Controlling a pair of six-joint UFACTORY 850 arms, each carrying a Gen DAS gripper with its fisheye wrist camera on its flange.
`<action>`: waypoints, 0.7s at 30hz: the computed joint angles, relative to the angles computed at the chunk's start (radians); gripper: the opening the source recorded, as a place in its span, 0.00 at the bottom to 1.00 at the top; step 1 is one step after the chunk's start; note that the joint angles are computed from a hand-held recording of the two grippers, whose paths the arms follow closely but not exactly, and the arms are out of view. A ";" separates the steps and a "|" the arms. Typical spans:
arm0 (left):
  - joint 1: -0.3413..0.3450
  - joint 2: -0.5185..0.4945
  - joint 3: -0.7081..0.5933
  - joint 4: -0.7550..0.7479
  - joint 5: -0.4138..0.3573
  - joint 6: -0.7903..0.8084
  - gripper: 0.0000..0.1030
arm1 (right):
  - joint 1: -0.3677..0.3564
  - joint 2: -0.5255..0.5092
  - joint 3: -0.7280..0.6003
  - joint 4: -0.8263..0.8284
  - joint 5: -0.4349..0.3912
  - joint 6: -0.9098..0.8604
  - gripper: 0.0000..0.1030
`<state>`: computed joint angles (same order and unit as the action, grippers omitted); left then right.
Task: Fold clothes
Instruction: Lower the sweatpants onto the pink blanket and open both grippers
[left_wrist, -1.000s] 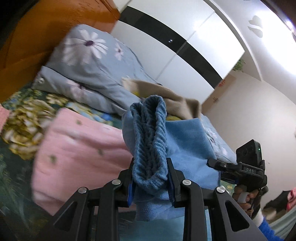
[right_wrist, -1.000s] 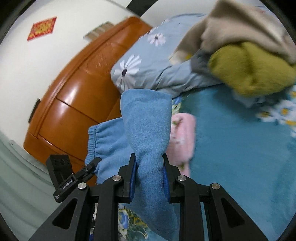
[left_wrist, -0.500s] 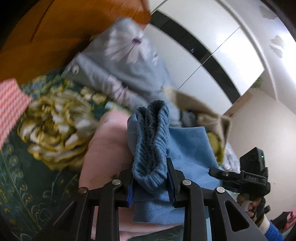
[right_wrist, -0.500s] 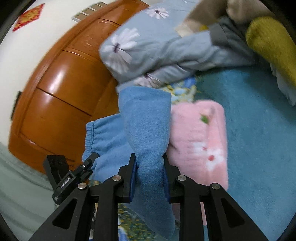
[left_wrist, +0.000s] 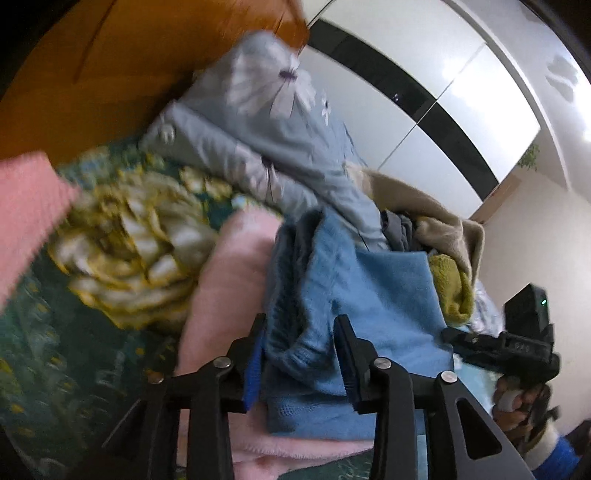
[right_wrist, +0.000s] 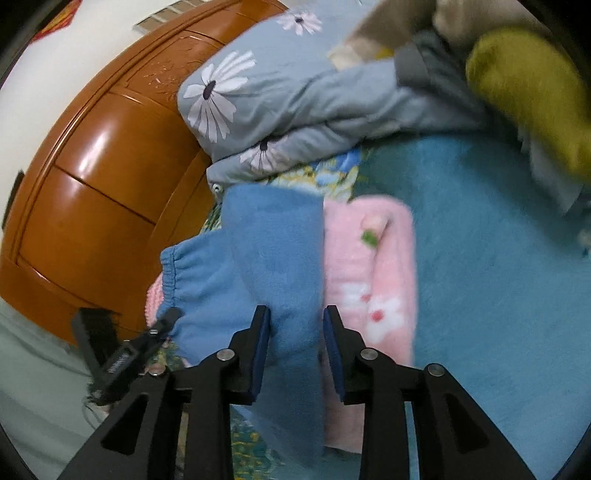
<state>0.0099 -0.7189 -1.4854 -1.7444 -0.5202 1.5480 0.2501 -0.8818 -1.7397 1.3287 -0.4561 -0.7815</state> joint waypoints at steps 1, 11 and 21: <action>-0.007 0.015 0.011 -0.044 0.024 0.064 0.45 | -0.001 0.010 0.005 -0.016 0.020 0.003 0.30; -0.087 -0.037 -0.103 0.000 0.113 0.201 0.51 | 0.037 -0.003 -0.117 -0.234 0.022 0.073 0.30; -0.064 -0.118 -0.165 0.073 0.077 0.078 0.52 | 0.056 -0.115 -0.227 -0.430 0.064 0.318 0.28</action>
